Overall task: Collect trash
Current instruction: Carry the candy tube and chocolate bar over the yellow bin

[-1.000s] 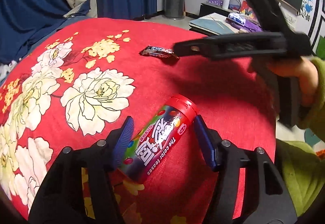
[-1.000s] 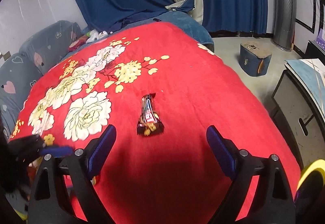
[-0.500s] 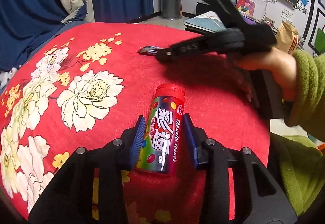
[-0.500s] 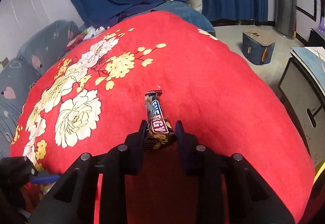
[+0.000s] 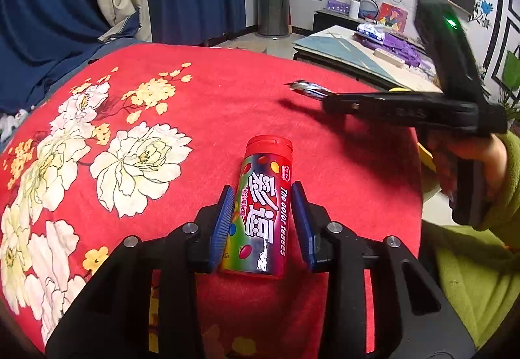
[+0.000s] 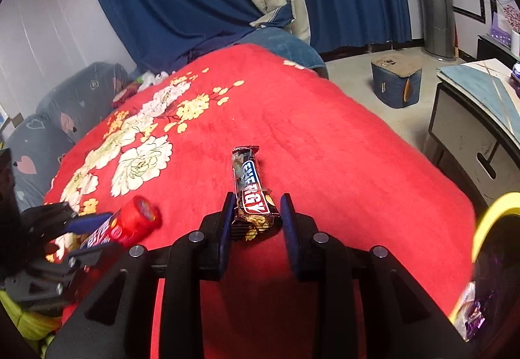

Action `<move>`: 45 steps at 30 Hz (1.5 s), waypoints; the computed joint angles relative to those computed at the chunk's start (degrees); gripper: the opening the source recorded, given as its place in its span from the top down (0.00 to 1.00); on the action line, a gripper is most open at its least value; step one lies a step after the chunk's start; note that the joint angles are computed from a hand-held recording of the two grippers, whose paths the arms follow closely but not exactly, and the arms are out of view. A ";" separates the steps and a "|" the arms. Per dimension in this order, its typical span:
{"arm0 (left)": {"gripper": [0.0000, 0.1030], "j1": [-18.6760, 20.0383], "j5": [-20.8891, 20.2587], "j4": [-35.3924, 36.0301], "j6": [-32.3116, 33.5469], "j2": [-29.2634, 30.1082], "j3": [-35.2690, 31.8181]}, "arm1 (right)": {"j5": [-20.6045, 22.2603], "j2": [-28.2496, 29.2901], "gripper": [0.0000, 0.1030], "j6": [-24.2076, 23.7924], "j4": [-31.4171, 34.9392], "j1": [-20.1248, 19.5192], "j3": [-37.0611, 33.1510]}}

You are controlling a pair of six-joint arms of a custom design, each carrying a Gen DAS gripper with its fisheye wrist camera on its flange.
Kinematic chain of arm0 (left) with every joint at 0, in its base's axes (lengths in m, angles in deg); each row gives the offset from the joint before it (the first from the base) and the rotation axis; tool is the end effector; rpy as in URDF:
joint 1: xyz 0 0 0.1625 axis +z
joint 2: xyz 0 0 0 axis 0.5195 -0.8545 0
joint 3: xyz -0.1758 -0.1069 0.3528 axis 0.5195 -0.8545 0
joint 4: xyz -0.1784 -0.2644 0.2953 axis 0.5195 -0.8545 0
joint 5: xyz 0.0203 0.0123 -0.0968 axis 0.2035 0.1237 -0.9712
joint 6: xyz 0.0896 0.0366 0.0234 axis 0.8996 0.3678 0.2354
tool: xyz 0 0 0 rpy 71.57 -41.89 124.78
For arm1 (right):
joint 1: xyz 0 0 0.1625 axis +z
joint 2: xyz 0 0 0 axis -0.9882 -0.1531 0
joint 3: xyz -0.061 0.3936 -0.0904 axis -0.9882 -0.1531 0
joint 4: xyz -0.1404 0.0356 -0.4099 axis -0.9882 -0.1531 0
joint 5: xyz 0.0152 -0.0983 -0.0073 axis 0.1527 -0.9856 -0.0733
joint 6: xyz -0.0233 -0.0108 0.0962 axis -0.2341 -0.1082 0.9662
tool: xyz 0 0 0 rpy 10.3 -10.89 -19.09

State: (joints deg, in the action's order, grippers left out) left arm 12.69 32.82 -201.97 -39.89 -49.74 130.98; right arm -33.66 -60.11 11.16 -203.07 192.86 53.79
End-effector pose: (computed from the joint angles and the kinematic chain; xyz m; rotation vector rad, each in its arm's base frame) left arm -0.0894 -0.3635 0.2640 0.8703 2.3351 -0.7023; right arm 0.2829 -0.4401 0.0385 0.7282 -2.6246 0.8459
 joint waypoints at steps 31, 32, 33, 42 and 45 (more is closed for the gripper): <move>0.72 -8.84 -0.80 -20.00 -2.52 15.08 -2.01 | -2.65 -21.04 0.74 -3.48 -8.45 -3.75 16.48; 0.72 -9.05 -1.06 -20.49 -2.51 15.61 -2.11 | -2.80 -21.66 0.74 -3.56 -8.68 -4.02 16.97; 0.72 -9.37 -1.34 -20.79 -2.61 16.06 -2.19 | -2.96 -22.44 0.74 -3.63 -8.97 -4.36 17.59; 0.72 -11.72 -4.45 -25.57 -2.28 22.29 -3.37 | -3.45 -26.62 0.74 -3.71 -10.65 -6.26 20.74; 0.72 -12.16 -5.62 -27.43 -2.17 24.46 -3.78 | -4.34 -27.50 0.74 -4.13 -11.89 -6.29 21.46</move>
State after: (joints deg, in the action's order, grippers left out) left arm 0.53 27.20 -229.40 -42.06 -25.28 127.20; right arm -38.01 -87.61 7.03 -214.97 186.58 75.25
